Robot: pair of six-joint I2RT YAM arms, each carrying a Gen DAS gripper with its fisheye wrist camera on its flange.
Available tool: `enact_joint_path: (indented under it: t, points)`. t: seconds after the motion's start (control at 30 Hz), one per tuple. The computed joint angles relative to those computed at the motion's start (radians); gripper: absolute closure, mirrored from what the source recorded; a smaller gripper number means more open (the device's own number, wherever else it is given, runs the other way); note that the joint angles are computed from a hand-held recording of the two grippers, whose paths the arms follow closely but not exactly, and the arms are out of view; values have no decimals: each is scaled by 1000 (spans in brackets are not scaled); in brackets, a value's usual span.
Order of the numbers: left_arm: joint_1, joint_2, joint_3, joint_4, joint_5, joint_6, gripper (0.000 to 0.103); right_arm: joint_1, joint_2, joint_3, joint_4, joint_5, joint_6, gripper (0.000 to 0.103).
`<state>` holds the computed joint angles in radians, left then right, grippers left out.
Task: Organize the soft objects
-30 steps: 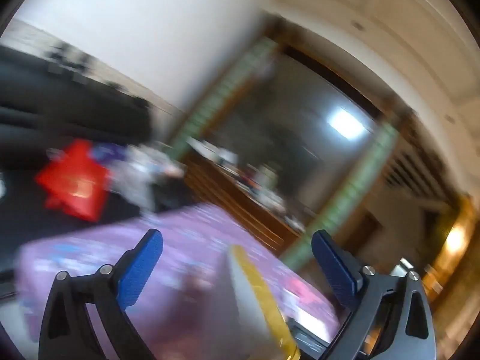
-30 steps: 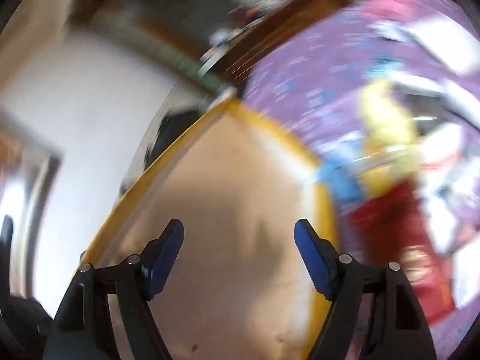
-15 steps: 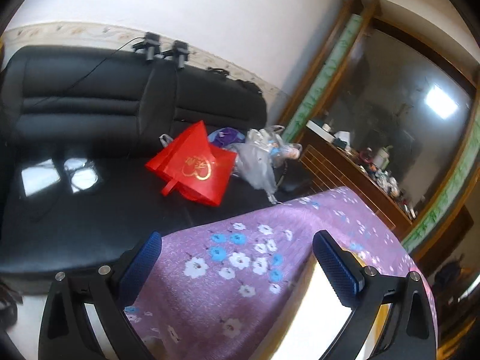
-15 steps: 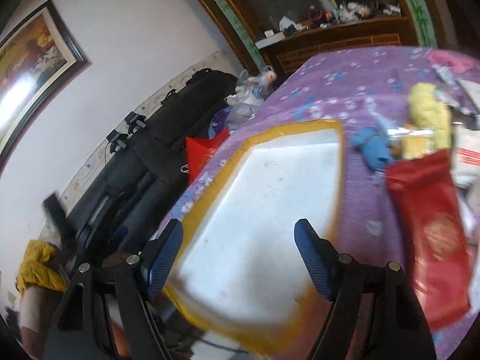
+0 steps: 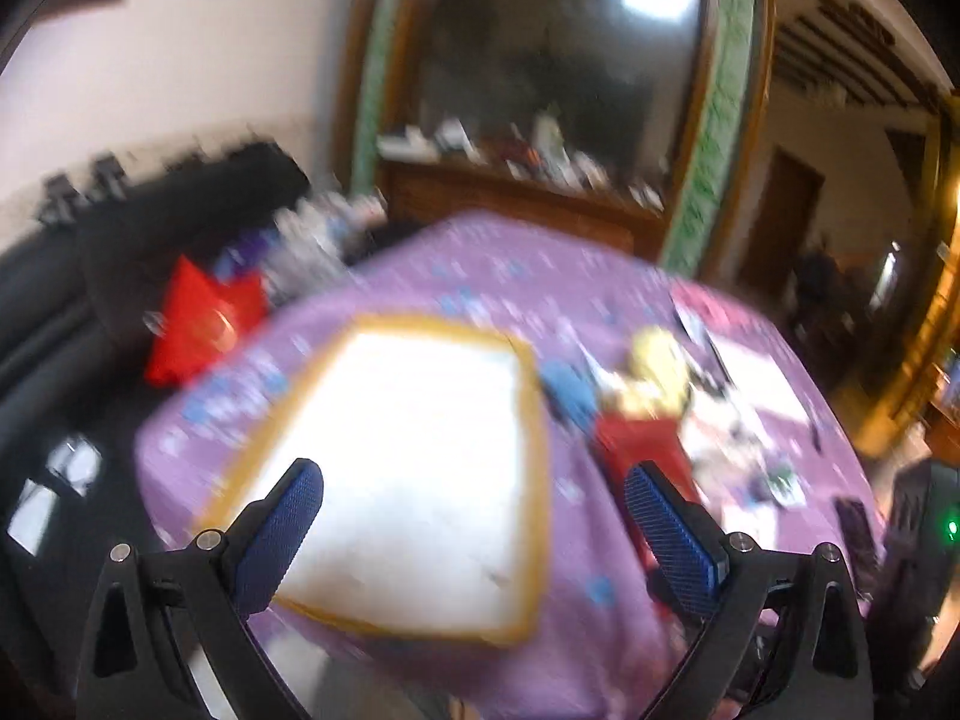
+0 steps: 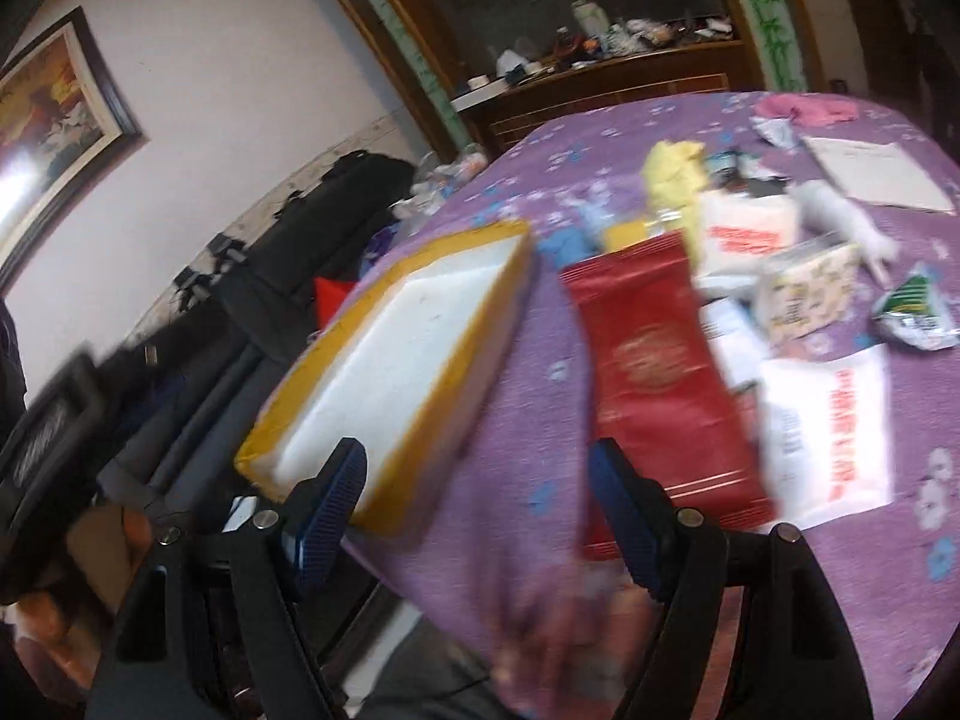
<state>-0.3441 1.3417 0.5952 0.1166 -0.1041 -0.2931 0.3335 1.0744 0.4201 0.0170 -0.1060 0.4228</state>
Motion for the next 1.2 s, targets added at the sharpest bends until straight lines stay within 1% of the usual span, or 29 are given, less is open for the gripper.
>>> enact_joint_path:
  t: [0.1, 0.13, 0.17, 0.2, 0.23, 0.27, 0.3, 0.37, 0.4, 0.47, 0.53, 0.57, 0.67, 0.77, 0.83, 0.9, 0.97, 1.0, 1.1, 1.13, 1.2]
  points:
    - [-87, 40, 43, -51, -35, -40, 1, -107, -37, -26, -1, -99, -33, 27]
    - [-119, 55, 82, -97, -59, -53, 1, -148, -41, -36, 6, -131, -59, 27]
    - [-136, 80, 107, -111, -75, -57, 1, -193, -33, -40, 16, -162, -85, 27]
    - [-188, 123, 154, -143, -118, -80, 1, -237, -29, -46, 23, -190, -107, 27]
    - [-204, 144, 183, -166, -125, -83, 1, -282, -20, -50, 27, -226, -125, 27]
    - [-191, 161, 216, -194, -108, -72, 1, -330, -8, -54, 33, -274, -143, 27]
    - [-202, 196, 258, -225, -112, -80, 1, -381, 2, -54, 28, -331, -165, 27]
    - [-164, 231, 338, -308, -52, -56, 1, -463, 32, -52, 25, -423, -195, 27]
    - [-168, 264, 382, -341, -33, -62, 1, -503, 52, -54, 26, -469, -223, 27]
    - [-163, 291, 420, -380, -10, -72, 1, -552, 72, -36, -10, -510, -284, 27]
    - [-176, 330, 463, -407, 11, -89, 1, -571, 65, -20, -54, -501, -312, 27]
    - [-179, 339, 475, -412, 19, -91, 1, -585, 71, -11, -71, -513, -324, 27]
    - [-192, 362, 508, -420, 27, -78, 1, -614, 66, -2, -107, -527, -340, 27]
    - [-196, 355, 493, -410, 32, -72, 1, -637, 51, -27, -82, -533, -324, 27]
    - [-187, 341, 477, -420, 59, -61, 1, -634, 49, -52, -46, -522, -282, 27]
    - [-175, 296, 428, -398, 70, -45, 1, -623, 47, -73, -12, -513, -254, 27]
    - [-164, 254, 388, -382, 70, -38, 1, -570, 10, -88, -4, -449, -221, 27]
    - [-150, 224, 363, -377, 88, -29, 1, -538, -9, -92, -4, -411, -200, 27]
    - [-122, 155, 314, -381, 105, -5, 1, -466, -27, -87, 5, -349, -146, 27]
    - [-110, 134, 300, -383, 116, 2, 1, -443, -31, -85, 8, -327, -125, 27]
    - [-69, 88, 267, -384, 169, 31, 1, -392, -39, -84, 15, -280, -83, 27]
